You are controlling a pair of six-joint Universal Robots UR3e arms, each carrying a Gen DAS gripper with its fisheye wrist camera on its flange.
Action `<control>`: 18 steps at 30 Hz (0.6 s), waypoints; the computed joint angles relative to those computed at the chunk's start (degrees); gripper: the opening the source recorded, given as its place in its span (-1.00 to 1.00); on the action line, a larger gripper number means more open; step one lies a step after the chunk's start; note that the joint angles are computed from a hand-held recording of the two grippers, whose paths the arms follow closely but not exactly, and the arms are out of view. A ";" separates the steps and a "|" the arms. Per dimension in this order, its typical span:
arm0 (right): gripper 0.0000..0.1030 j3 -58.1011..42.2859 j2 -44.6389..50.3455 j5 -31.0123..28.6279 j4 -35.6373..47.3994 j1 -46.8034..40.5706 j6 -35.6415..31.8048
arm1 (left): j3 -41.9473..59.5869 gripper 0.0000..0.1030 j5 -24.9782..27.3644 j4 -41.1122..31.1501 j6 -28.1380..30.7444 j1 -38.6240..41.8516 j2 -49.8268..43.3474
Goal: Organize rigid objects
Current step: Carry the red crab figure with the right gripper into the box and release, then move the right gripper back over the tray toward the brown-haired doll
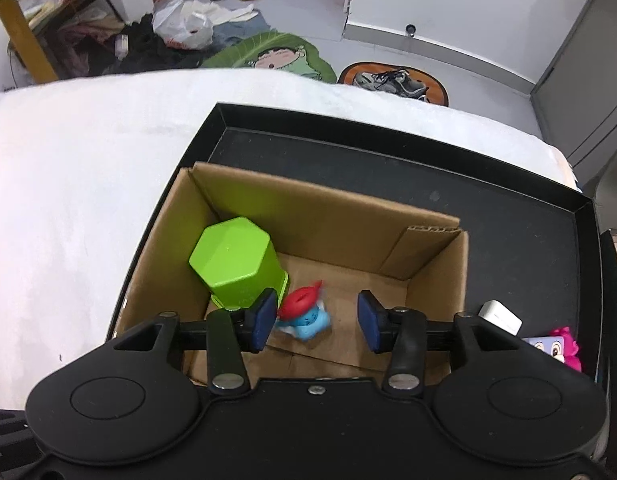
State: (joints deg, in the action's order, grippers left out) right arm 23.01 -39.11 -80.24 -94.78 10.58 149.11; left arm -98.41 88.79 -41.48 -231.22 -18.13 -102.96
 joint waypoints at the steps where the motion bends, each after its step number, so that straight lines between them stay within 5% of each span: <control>1: -0.13 0.55 -0.51 0.07 -0.27 -0.12 -0.13 | 0.03 -0.61 -0.02 -0.10 -0.04 0.00 0.05; 18: 0.03 12.00 -12.05 0.04 -3.68 -4.02 -6.79 | 0.16 -0.61 0.97 -0.37 -1.33 -0.52 0.28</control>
State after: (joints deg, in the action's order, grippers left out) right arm 35.01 -51.16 -80.20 -98.47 6.56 142.32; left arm -98.25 89.76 -41.85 -232.56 -18.65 -102.68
